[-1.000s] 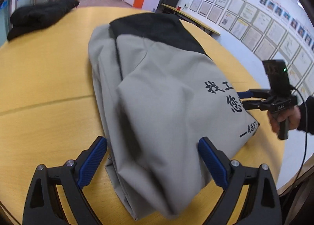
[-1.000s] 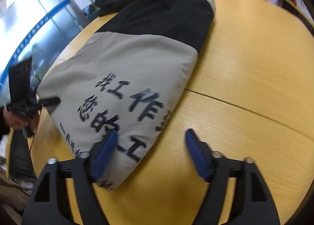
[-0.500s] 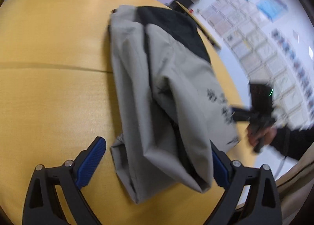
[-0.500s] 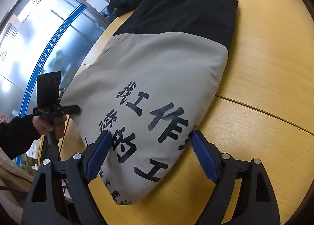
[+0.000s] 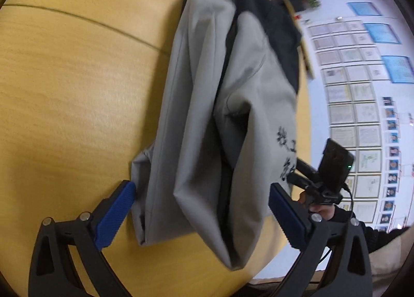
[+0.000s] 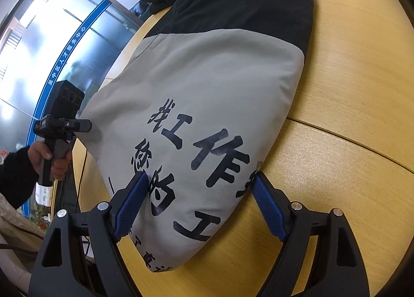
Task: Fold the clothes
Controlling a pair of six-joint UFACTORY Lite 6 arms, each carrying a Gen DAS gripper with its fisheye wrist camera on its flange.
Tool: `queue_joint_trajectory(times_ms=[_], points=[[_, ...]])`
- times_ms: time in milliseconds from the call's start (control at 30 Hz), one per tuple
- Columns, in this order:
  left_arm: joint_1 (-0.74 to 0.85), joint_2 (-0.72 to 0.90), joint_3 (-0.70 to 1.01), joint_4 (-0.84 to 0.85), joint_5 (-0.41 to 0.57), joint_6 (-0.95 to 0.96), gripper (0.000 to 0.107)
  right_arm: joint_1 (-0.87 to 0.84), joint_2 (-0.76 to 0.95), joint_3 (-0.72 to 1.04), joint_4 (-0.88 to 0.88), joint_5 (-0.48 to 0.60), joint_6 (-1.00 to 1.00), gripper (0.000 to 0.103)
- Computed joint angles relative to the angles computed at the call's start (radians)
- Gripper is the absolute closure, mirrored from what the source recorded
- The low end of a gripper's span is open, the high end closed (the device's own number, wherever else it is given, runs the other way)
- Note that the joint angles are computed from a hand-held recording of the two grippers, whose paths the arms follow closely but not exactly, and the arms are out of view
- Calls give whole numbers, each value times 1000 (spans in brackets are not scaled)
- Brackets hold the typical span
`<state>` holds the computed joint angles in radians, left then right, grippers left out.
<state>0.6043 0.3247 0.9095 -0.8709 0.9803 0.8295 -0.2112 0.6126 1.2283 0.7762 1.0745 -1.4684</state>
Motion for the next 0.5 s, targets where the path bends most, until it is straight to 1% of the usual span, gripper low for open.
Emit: queue_joint_trajectory(times_ms=[67,133,167,233,400,467,500], points=[[-10,26,32,17,9,-89,4,10,6,7,-2,-1,4,19],[5,68,76,42,45,-183,4,19,9,11,-4,-3,7,19],[12,87,97,64,64,-235,4,23,9,11,-6,-6,9,19],[5,75,108,140,60,-314,4,30,8,10,-9,-10,13,19],[-40,19,71,181,15,-358,4,18,18,16,2,-3,-3,19],[-57,-21,25,125,-16,-307,4,18,15,9,9,-8,-7,19],[-64,-40,-6,76,-25,-251,4,20,13,6,13,-12,-8,19]])
